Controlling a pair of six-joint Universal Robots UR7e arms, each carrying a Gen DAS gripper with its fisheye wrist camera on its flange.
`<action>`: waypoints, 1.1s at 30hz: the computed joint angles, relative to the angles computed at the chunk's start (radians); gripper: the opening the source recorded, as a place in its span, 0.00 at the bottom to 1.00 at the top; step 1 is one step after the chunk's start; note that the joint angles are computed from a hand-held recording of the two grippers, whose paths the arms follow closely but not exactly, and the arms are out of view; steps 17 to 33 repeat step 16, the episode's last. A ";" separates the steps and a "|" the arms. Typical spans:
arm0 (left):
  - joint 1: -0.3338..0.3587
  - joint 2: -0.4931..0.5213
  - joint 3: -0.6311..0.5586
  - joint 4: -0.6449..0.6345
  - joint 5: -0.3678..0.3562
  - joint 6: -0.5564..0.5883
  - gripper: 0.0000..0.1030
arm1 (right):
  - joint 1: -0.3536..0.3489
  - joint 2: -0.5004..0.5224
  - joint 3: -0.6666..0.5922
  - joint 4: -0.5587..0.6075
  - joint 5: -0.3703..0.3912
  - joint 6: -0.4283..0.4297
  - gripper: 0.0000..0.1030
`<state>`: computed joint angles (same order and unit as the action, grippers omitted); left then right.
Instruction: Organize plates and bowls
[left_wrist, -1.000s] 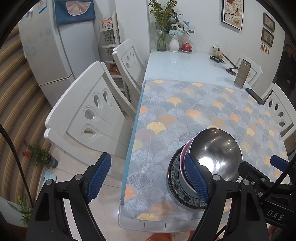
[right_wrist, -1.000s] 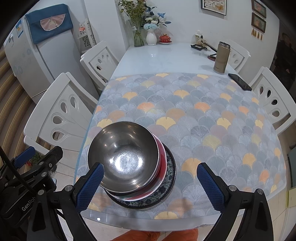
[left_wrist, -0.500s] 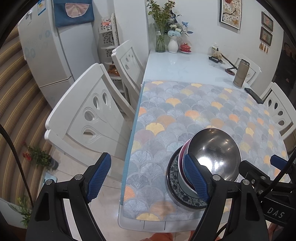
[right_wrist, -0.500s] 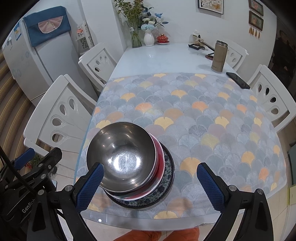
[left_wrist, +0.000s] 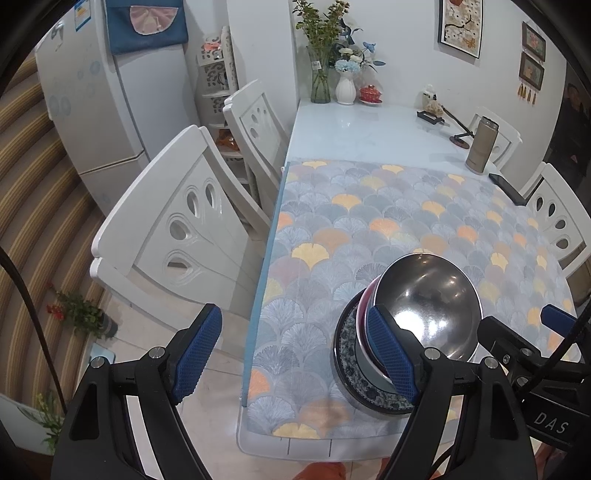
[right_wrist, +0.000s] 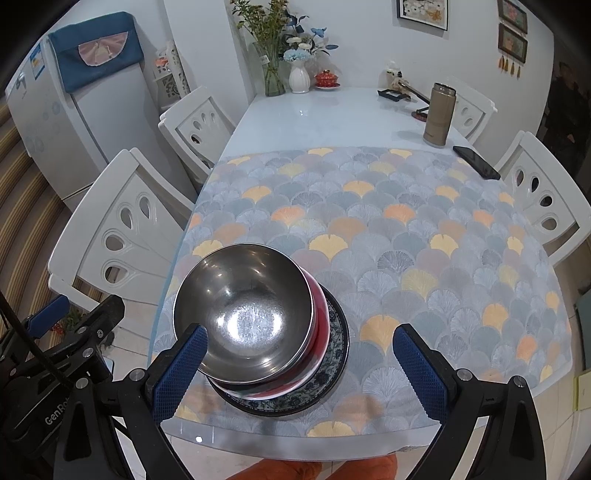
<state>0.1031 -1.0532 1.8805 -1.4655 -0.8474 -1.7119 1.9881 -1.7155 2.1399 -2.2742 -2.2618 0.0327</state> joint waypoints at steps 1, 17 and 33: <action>0.000 -0.002 0.002 -0.008 0.000 0.001 0.78 | 0.003 0.001 -0.001 -0.004 -0.005 -0.001 0.97; -0.008 0.023 -0.044 0.147 0.037 -0.143 0.81 | 0.025 0.010 -0.017 -0.024 -0.033 -0.049 0.97; -0.008 0.023 -0.044 0.147 0.037 -0.143 0.81 | 0.025 0.010 -0.017 -0.024 -0.033 -0.049 0.97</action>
